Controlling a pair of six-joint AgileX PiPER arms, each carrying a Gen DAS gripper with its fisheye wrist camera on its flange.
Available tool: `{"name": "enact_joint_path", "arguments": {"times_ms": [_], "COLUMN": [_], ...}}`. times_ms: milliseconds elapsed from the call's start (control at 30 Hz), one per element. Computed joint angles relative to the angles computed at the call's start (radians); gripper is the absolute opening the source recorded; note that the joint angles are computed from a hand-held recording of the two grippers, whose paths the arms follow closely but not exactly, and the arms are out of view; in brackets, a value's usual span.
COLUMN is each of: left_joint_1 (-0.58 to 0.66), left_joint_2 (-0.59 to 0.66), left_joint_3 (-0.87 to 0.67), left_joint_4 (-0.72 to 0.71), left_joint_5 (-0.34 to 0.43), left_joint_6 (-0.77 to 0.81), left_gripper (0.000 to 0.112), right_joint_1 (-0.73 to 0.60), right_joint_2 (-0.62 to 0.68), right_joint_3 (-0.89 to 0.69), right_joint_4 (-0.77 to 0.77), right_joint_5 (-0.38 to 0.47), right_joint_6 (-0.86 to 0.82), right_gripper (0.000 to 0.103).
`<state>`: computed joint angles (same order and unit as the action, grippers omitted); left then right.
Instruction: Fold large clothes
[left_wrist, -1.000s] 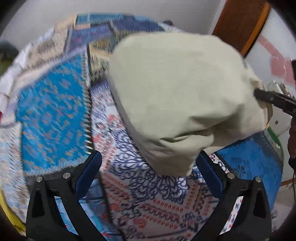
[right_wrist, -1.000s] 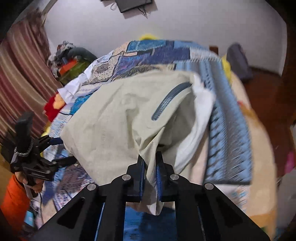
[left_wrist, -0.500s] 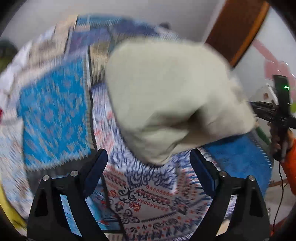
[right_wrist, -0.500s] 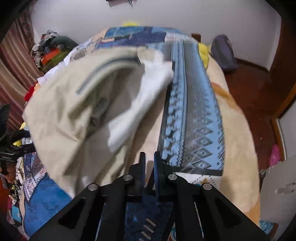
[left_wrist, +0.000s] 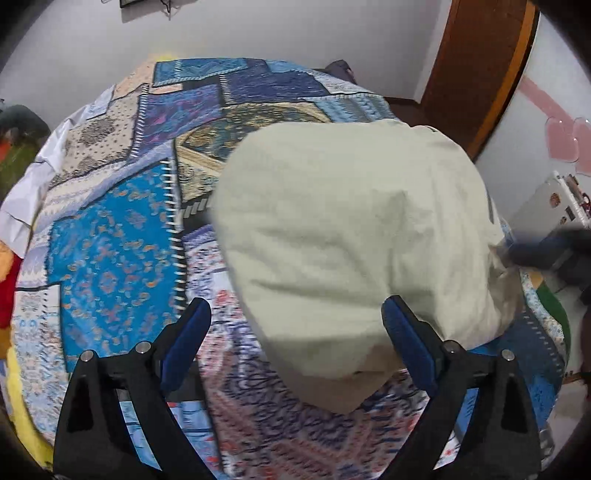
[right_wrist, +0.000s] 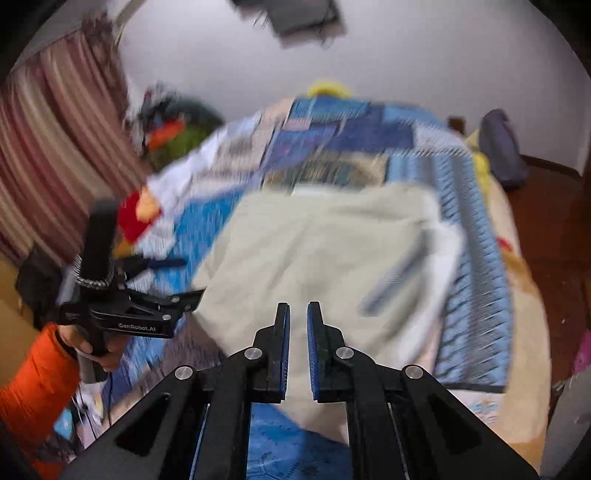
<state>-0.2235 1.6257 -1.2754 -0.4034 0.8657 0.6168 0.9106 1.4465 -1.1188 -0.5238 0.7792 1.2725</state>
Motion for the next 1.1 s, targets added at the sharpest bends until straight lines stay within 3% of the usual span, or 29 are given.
{"name": "enact_joint_path", "arguments": {"times_ms": [100, 200, 300, 367, 433, 533, 600, 767, 900, 967, 1033, 1100], "left_joint_1": [0.008, -0.027, -0.029, -0.011, 0.021, 0.087, 0.124, 0.138, 0.13, 0.139, 0.15, 0.162], "left_joint_2": [0.027, 0.013, 0.005, -0.001, -0.016, -0.034, -0.041, -0.003, 0.06, 0.121, 0.174, 0.212], "left_joint_3": [-0.018, 0.025, 0.035, 0.026, 0.013, -0.021, -0.051, -0.139, -0.198, -0.256, -0.307, -0.341], "left_joint_4": [-0.013, 0.021, 0.033, 0.011, -0.024, -0.097, -0.127, -0.12, -0.11, -0.125, -0.146, -0.17], "left_joint_5": [0.043, -0.044, -0.068, -0.05, -0.017, 0.04, 0.063, 0.076, 0.08, 0.131, 0.19, 0.229], "left_joint_6": [-0.017, -0.019, -0.007, 0.01, 0.045, 0.114, 0.134, 0.098, 0.056, 0.035, 0.016, 0.008], "left_gripper": [0.097, 0.103, 0.103, 0.102, 0.101, 0.101, 0.101, 0.101, 0.101, 0.101, 0.101, 0.101], "right_joint_1": [-0.042, -0.052, -0.051, -0.074, -0.068, 0.019, 0.034, -0.034, -0.094, -0.183, -0.26, -0.27], "right_joint_2": [0.132, 0.117, 0.096, 0.048, 0.006, -0.01, -0.042, -0.062, 0.108, 0.204, 0.218, 0.162], "right_joint_3": [-0.013, 0.093, 0.121, 0.162, 0.16, 0.079, 0.042, 0.006, -0.087, -0.11, -0.036, 0.068], "right_joint_4": [0.153, 0.125, 0.075, 0.118, 0.129, 0.009, -0.049, -0.07, -0.134, -0.037, 0.042, -0.02], "right_joint_5": [-0.004, -0.08, 0.027, 0.009, 0.044, 0.218, 0.257, 0.122, 0.175, 0.18, 0.057, -0.043], "right_joint_6": [-0.158, -0.14, -0.078, -0.1, -0.102, -0.032, 0.0, 0.014, 0.059, 0.004, -0.037, 0.02], "right_gripper": [0.005, 0.005, 0.005, 0.005, 0.005, 0.005, 0.005, 0.005, 0.005, 0.005, 0.005, 0.006]}}
